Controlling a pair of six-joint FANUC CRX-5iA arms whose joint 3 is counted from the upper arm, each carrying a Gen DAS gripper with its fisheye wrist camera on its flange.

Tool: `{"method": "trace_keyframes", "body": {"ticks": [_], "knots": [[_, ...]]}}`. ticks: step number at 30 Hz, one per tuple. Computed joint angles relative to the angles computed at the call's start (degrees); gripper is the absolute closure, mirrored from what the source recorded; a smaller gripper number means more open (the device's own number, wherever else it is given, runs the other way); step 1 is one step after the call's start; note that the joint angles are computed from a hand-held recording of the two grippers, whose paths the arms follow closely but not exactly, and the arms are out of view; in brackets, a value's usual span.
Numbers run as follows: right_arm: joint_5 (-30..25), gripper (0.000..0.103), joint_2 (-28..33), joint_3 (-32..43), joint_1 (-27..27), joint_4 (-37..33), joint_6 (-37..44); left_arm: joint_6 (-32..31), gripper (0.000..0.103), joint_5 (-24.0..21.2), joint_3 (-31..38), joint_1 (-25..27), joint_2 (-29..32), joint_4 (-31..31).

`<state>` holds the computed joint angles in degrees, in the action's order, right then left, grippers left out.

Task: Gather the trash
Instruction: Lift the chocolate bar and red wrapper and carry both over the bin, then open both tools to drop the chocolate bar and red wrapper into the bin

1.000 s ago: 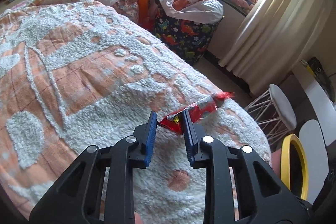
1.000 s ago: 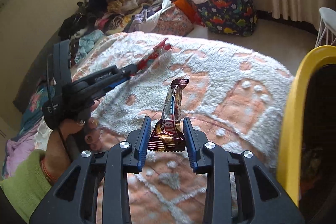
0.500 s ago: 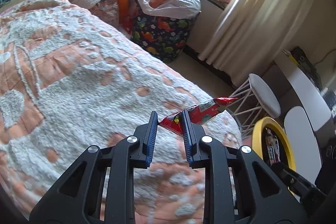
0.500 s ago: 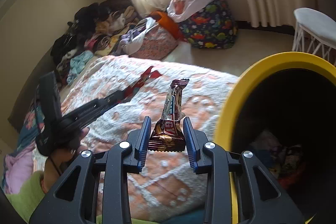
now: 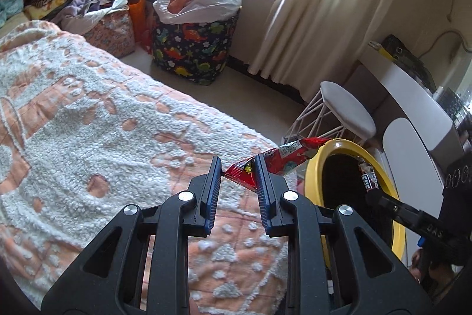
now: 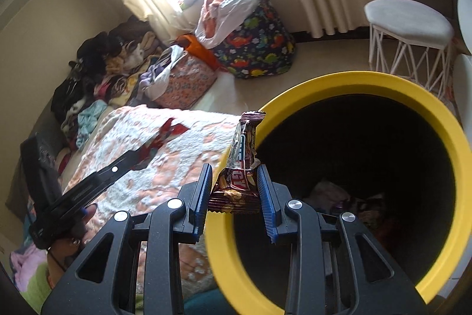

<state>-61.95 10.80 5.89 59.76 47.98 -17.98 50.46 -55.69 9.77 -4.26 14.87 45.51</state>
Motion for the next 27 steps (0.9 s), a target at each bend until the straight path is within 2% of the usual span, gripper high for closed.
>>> {"method": "trace_keyframes", "body": {"ticks": [20,27], "knots": [[-3.63,0.072,-6.33,-6.99,0.81,2.03,-8.52,-11.33,0.086,1.47,-3.89,-5.58,-5.38,-3.27],[-4.73,0.071,-7.66,-8.36,1.15,2.97,-10.94,-15.19,0.086,0.23,-4.95,-7.44,-6.13,-4.11]]}}
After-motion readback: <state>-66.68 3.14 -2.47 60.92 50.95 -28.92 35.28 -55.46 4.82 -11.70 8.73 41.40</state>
